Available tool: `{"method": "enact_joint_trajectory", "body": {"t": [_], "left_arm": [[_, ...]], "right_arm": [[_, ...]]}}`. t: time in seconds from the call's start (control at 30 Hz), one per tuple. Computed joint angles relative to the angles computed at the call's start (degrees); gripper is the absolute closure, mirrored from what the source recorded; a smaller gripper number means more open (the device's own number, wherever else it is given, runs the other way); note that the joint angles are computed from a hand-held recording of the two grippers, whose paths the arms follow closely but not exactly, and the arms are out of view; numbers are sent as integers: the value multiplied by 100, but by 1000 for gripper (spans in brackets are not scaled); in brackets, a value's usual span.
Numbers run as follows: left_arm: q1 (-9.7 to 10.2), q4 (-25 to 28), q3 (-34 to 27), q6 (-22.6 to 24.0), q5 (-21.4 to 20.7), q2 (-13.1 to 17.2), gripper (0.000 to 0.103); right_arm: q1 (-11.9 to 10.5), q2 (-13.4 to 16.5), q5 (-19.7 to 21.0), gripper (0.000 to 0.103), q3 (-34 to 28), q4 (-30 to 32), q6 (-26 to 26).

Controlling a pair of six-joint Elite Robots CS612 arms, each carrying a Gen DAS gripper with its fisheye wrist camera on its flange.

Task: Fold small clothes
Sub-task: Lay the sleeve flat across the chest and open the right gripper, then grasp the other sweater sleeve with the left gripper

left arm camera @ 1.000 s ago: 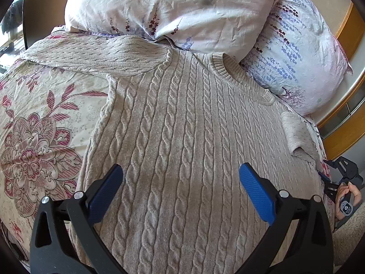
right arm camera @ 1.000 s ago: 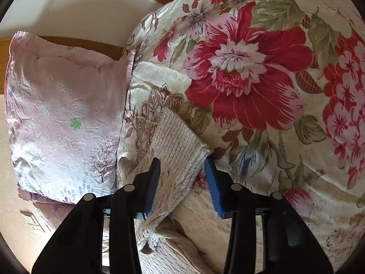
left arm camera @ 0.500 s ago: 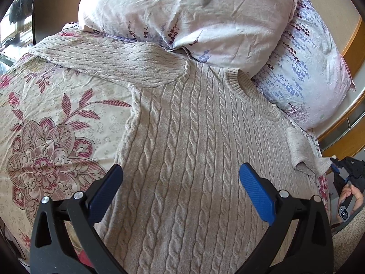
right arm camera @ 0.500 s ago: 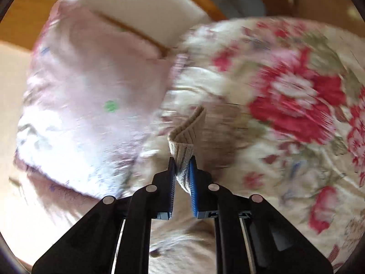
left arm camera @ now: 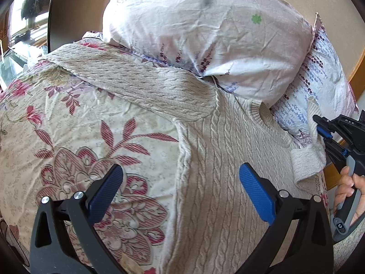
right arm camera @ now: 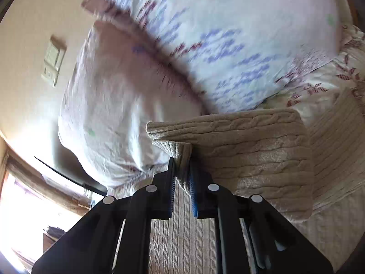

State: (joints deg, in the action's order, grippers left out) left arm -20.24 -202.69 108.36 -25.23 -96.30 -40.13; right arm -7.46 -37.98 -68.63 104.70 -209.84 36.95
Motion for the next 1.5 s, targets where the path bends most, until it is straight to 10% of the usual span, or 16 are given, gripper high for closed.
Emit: {"method": "enact_joint_trajectory", "body": {"t": [0.4, 0.57, 0.8, 0.97, 1.17, 1.37, 1.5], "left_arm": [[407, -29, -23, -209, 82, -15, 2], [554, 209, -205, -116, -18, -3, 2], [732, 629, -695, -288, -124, 108, 2], [1022, 889, -1264, -1446, -858, 418, 2], [1175, 1041, -1846, -2521, -1876, 847, 30], [1165, 334, -2025, -3952, -2025, 1156, 39], [1158, 170, -2212, -4544, -2117, 1323, 63]], "right_arm": [[684, 375, -402, 90, -1014, 2165, -1008], [754, 325, -348, 52, -970, 2497, -1333], [786, 250, -74, 46, -867, 2530, -1685], [638, 117, 338, 46, -489, 2117, -1283], [554, 77, 342, 46, -281, 2106, -1098], [420, 8, 485, 46, -94, 2013, -966], [393, -2, 527, 45, -48, 2024, -981]]}}
